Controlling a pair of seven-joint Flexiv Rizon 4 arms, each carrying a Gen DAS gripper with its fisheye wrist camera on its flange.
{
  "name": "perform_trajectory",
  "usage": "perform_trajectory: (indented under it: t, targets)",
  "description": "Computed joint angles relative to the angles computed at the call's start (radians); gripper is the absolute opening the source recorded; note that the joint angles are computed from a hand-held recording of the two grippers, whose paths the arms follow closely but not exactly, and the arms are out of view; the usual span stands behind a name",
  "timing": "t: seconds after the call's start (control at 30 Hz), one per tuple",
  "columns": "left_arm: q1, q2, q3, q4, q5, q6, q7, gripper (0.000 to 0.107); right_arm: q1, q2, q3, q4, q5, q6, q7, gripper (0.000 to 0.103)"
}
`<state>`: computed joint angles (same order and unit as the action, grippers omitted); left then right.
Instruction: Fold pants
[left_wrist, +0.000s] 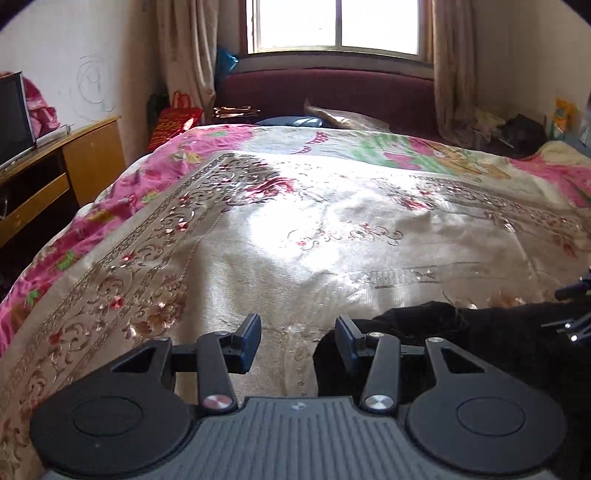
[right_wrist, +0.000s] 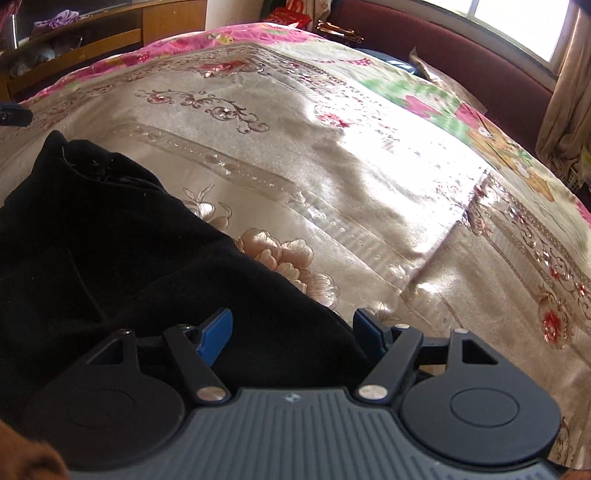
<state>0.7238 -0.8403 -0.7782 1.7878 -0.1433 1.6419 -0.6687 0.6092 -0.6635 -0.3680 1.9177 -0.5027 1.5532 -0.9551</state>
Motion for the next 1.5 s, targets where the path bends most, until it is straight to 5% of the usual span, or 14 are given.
perform_trajectory:
  t: [0.17,0.3,0.47,0.7,0.77,0.87,0.93,1.0,1.1,1.17,1.23,1.3,1.47,1.5]
  targets:
    - [-0.064,-0.008,0.051,-0.042,0.023,-0.098,0.13,0.061,-0.094,-0.016,0.1,-0.059,-0.026,-0.062,-0.091,0.073]
    - [-0.139,-0.027,0.119,-0.138,-0.037,-0.237,0.176,0.062,-0.224,-0.036,0.261,-0.129,0.011,-0.176,-0.177,0.073]
    - [-0.196,-0.035,0.188,-0.238,-0.1,-0.397,0.224,0.077,-0.353,-0.05,0.423,-0.183,0.114,-0.245,-0.283,0.073]
    - [-0.303,-0.037,0.308,-0.288,-0.151,-0.453,0.239,0.077,-0.336,-0.059,0.397,-0.169,0.169,-0.193,-0.279,0.08]
    - [-0.33,-0.03,0.333,-0.271,-0.164,-0.413,0.244,0.067,-0.329,-0.056,0.39,-0.162,0.173,-0.184,-0.273,0.078]
    - [-0.355,-0.006,0.352,-0.223,-0.19,-0.34,0.262,0.052,-0.313,-0.039,0.374,-0.144,0.173,-0.18,-0.253,0.056]
    - [-0.378,0.011,0.375,-0.205,-0.207,-0.318,0.267,0.038,-0.288,-0.021,0.343,-0.13,0.164,-0.195,-0.217,0.023]
    - [-0.398,0.03,0.393,-0.182,-0.221,-0.285,0.28,0.035,-0.291,-0.006,0.346,-0.129,0.161,-0.227,-0.2,0.016]
    - [-0.409,0.048,0.399,-0.159,-0.241,-0.259,0.322,0.031,-0.271,0.014,0.319,-0.111,0.121,-0.239,-0.178,0.02]
    - [-0.393,0.056,0.374,-0.14,-0.262,-0.244,0.351,0.03,-0.282,0.017,0.336,-0.114,0.104,-0.266,-0.199,0.035]
    - [-0.357,0.067,0.327,-0.122,-0.298,-0.248,0.38,0.03,-0.264,0.014,0.31,-0.105,0.061,-0.256,-0.201,0.063]
    - [-0.309,0.079,0.271,-0.103,-0.344,-0.264,0.417,0.03,-0.256,0.005,0.29,-0.103,0.024,-0.238,-0.209,0.071]
    - [-0.174,0.122,0.124,-0.037,-0.497,-0.329,0.526,0.029,-0.322,-0.04,0.369,-0.172,0.084,-0.254,-0.263,0.069]
    - [-0.157,0.131,0.105,-0.021,-0.521,-0.328,0.55,0.029,-0.335,-0.047,0.387,-0.184,0.108,-0.258,-0.265,0.062]
